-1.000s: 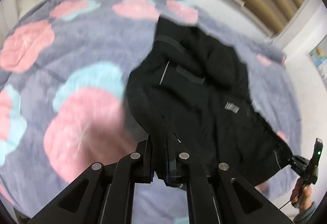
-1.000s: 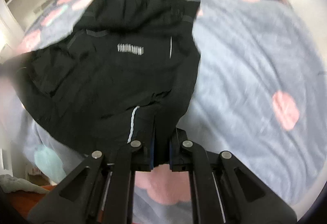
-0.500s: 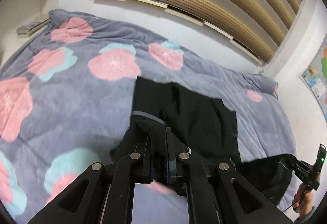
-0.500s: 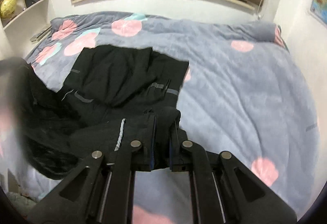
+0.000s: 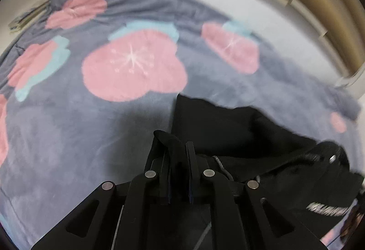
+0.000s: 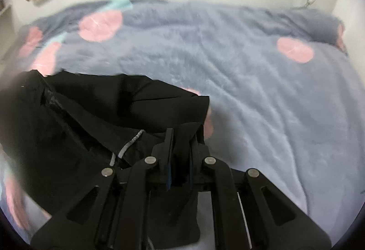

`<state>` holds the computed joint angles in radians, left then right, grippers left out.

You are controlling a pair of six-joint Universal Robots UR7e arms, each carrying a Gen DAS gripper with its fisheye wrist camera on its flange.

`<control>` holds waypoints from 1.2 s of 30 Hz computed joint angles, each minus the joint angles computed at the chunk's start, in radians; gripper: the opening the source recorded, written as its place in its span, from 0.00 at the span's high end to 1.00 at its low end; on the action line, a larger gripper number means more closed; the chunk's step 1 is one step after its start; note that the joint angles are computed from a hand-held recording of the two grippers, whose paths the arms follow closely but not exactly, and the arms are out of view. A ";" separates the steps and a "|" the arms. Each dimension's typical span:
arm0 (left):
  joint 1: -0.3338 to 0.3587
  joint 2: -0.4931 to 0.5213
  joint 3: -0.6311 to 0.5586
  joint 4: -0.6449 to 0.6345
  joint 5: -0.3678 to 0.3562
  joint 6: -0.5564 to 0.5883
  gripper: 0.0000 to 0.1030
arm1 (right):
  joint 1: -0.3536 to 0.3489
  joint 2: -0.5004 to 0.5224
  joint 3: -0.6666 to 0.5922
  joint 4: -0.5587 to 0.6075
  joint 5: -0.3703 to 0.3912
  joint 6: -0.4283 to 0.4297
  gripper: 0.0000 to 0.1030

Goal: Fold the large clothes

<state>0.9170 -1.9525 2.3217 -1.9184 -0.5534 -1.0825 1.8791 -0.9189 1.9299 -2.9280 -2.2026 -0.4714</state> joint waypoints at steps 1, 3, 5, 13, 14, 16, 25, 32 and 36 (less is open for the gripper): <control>0.046 0.052 0.000 -0.078 -0.009 0.061 0.88 | -0.014 0.031 -0.029 0.027 -0.001 0.019 0.92; 0.120 0.145 -0.001 -0.195 -0.022 0.163 0.86 | -0.039 0.075 -0.065 0.063 0.004 0.050 0.92; 0.145 0.193 -0.007 -0.228 -0.014 0.201 0.86 | -0.051 0.113 -0.086 0.069 -0.008 0.060 0.92; 0.087 0.126 -0.023 -0.092 0.009 0.236 0.84 | -0.045 0.067 -0.104 0.179 -0.004 0.092 0.84; 0.071 0.095 -0.026 -0.065 0.001 0.229 0.82 | -0.046 0.040 -0.107 0.210 0.015 0.118 0.79; 0.054 0.036 -0.030 -0.046 -0.033 0.235 0.81 | -0.036 0.011 -0.101 0.201 0.019 0.137 0.53; 0.080 -0.272 -0.063 -0.162 -0.404 0.341 0.57 | -0.012 -0.154 -0.040 0.190 0.075 0.103 0.17; -0.049 -0.278 -0.079 0.085 -0.214 0.238 0.25 | -0.014 -0.068 -0.021 0.145 0.086 0.032 0.18; 0.022 -0.158 -0.048 0.033 -0.130 0.327 0.25 | -0.025 0.009 -0.046 0.080 0.084 -0.018 0.20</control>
<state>0.9389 -2.1106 2.2736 -1.8850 -0.6838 -0.7558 1.8539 -0.9103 1.8843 -2.8476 -2.1185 -0.4897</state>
